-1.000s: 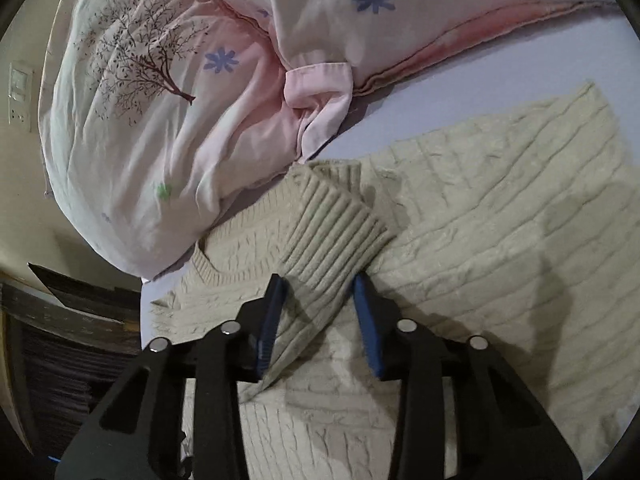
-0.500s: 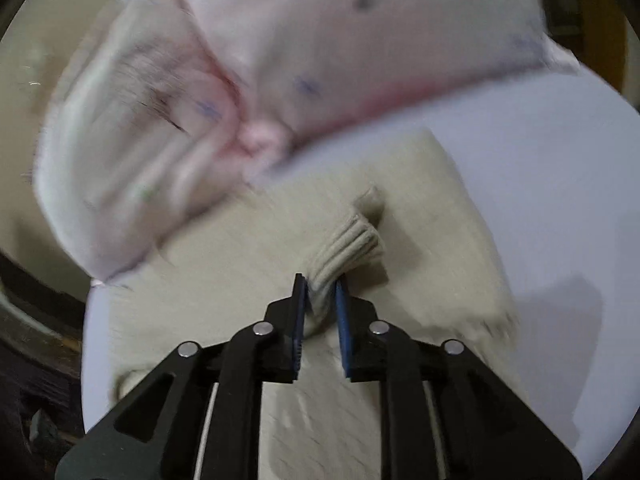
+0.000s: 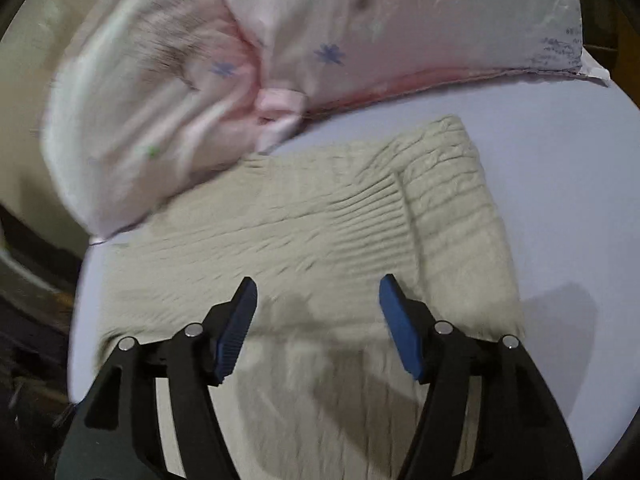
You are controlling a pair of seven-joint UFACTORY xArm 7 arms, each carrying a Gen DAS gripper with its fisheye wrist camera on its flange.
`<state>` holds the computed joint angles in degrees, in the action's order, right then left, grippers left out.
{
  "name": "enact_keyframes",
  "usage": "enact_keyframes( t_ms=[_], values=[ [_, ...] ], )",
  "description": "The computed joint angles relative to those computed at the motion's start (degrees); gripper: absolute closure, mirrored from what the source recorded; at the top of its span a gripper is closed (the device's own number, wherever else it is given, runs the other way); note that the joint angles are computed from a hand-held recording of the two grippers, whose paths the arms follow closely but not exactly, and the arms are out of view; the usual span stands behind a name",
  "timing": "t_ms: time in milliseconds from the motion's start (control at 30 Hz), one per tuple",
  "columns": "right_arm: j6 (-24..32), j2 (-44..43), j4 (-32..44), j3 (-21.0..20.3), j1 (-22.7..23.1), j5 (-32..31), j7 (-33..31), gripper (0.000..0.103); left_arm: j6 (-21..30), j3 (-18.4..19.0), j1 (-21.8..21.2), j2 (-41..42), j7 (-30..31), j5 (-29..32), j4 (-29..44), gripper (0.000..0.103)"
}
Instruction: Fold small clothes
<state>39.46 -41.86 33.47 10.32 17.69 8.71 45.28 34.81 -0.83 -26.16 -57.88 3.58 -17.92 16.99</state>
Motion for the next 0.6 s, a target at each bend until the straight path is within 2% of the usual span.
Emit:
enact_keyframes(
  t_ms=[100, 167, 233, 267, 300, 367, 467, 533, 567, 600],
  values=[
    [0.91, -11.68, -5.14, -3.31, 6.39, 4.73, -4.24, 0.028, 6.31, 5.16, -0.20, -9.84, 2.24, -1.55, -2.96, 0.040],
    [3.15, -19.26, -7.93, -4.10, 10.40, 8.05, -6.01, 0.025, 13.07, 9.46, 0.28, -16.62, 4.49, -3.29, -4.39, 0.040],
    [9.31, -29.34, -10.54, -3.73, 13.84, 11.29, -5.51, 0.023, 19.88, 11.03, 2.80, -22.47, 5.53, -3.91, -5.45, 0.037],
    [12.21, -31.95, -10.67, -2.61, 13.04, 12.74, -5.09, 0.023, 24.11, 10.95, 4.80, -25.42, 5.51, -3.31, -5.82, 0.037],
    [17.50, -36.96, -10.92, -2.06, 13.97, 12.63, -2.26, 0.023, 27.40, 10.63, 6.45, -27.44, 5.39, -3.05, -6.16, 0.037],
    [26.26, -43.96, -10.64, -0.40, 13.79, 14.40, 1.96, 0.023, 32.45, 11.17, 8.72, -29.88, 5.44, -3.90, -6.93, 0.037],
    [39.47, -54.08, -9.73, 0.82, 13.09, 17.64, 9.11, 0.023, 37.16, 11.99, 11.04, -31.44, 6.24, -6.12, -8.38, 0.037],
    [45.05, -57.90, -9.90, 1.51, 12.19, 20.26, 12.76, 0.023, 38.50, 11.18, 12.38, -31.09, 6.56, -7.05, -9.38, 0.037],
    [46.44, -60.42, -10.97, 2.18, 11.77, 22.04, 14.23, 0.023, 38.95, 10.93, 12.88, -30.87, 6.74, -7.53, -9.80, 0.036],
    [45.44, -62.30, -13.71, 2.58, 10.10, 24.39, 13.30, 0.023, 39.18, 10.74, 13.35, -30.69, 7.05, -7.90, -10.12, 0.035]
  ],
)
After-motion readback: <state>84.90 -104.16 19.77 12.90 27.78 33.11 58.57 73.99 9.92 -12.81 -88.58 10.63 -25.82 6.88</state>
